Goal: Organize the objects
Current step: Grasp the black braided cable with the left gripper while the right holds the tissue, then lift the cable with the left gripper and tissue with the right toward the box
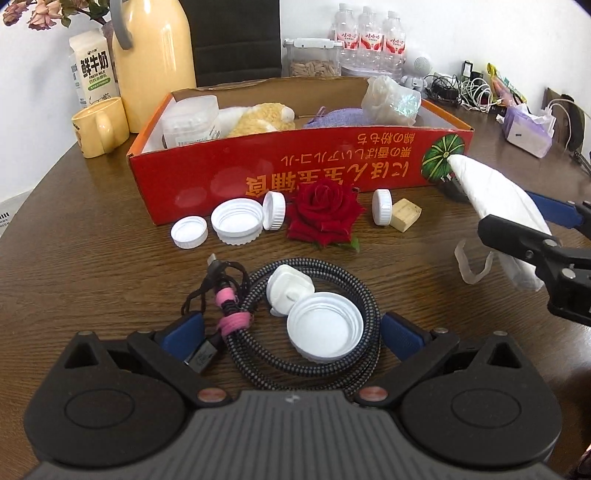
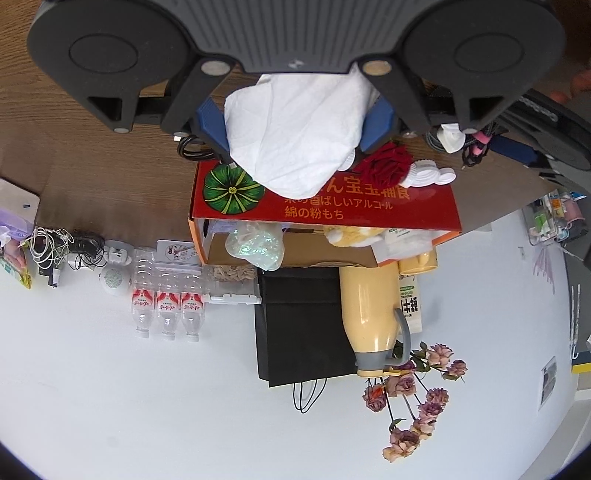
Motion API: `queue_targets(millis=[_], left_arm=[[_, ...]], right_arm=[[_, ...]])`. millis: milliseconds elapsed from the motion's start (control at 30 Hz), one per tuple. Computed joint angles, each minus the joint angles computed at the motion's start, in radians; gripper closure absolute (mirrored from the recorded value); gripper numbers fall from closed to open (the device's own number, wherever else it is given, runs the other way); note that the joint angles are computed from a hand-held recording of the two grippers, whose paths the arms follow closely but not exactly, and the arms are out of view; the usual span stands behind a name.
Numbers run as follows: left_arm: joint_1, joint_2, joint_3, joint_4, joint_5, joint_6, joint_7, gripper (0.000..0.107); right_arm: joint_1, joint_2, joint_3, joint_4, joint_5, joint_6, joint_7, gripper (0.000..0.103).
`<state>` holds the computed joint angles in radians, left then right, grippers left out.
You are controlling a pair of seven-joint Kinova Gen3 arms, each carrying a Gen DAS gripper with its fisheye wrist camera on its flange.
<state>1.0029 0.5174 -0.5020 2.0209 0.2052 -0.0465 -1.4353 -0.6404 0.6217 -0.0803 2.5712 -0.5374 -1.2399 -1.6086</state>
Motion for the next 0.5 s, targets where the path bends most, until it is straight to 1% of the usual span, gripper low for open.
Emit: queue_targets(millis=[133,233,333,500], left_arm=[[0.046,0.022,-0.045,-0.01,0.006,0.011,0.011,0.004],[0.057,0.027,-0.054,-0.001,0.012,-0.009,0.019,0.004],[0.044,0.027,-0.036,0.01,0.028,-0.037,0.013,0.004],[-0.012,0.025,0.033,0.05,0.064,-0.136,-0.036,0.004]], right_arm=[[-0.001,0.001,-0.001,0.002,0.006,-0.005,0.0,0.026],[0.003,0.003,-0.001,0.005,0.017,-0.009,-0.003,0.026],[0.005,0.004,-0.002,0.006,0.021,-0.012,-0.003,0.026],[0.003,0.004,-0.003,0.007,0.017,-0.013,-0.004,0.026]])
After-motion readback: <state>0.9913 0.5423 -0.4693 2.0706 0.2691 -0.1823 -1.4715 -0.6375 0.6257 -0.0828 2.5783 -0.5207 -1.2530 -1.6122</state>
